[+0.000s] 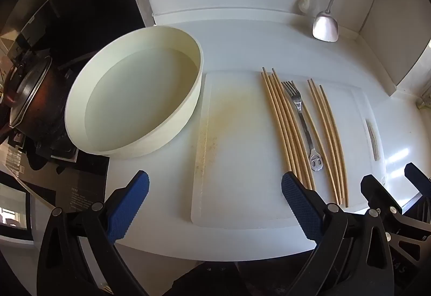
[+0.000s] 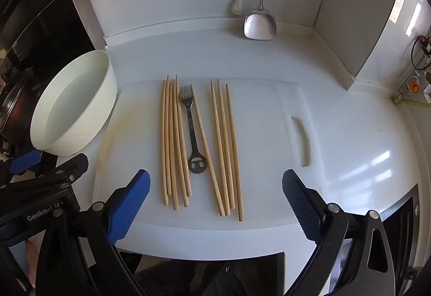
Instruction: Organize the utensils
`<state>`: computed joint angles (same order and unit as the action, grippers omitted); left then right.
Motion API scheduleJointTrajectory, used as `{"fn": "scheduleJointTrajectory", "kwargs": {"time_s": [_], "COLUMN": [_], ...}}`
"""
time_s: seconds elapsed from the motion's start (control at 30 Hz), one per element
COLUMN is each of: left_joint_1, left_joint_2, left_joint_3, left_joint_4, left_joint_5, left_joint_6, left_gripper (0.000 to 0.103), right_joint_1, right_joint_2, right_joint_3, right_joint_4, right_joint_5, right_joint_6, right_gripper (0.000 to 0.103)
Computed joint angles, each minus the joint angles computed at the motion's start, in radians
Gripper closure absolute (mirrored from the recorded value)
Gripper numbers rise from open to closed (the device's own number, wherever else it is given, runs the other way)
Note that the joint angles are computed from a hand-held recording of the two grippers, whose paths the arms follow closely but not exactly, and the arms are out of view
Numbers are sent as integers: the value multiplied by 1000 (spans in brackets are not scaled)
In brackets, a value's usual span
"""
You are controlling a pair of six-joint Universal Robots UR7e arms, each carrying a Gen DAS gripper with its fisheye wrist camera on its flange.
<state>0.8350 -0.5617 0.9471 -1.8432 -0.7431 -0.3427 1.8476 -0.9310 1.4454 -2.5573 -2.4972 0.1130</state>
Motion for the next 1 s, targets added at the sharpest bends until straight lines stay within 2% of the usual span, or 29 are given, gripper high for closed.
{"fn": "scheduleJointTrajectory", "kwargs": {"time_s": [0.43, 1.0], "left_joint_1": [7, 11], "left_joint_2": [-16, -23], "left_joint_3": [9, 10], "left_joint_4": [11, 1], "left_joint_5": [-4, -11], "left_joint_6": [-25, -22], "left_gripper": [6, 6], "right_joint_1": [7, 10], "right_joint_2": [-3, 1], "right_joint_3": [-4, -1], "right_joint_4": [15, -12], "right_joint_5": [-2, -7], "right_joint_6": [16, -11], "right_gripper": [9, 9]}}
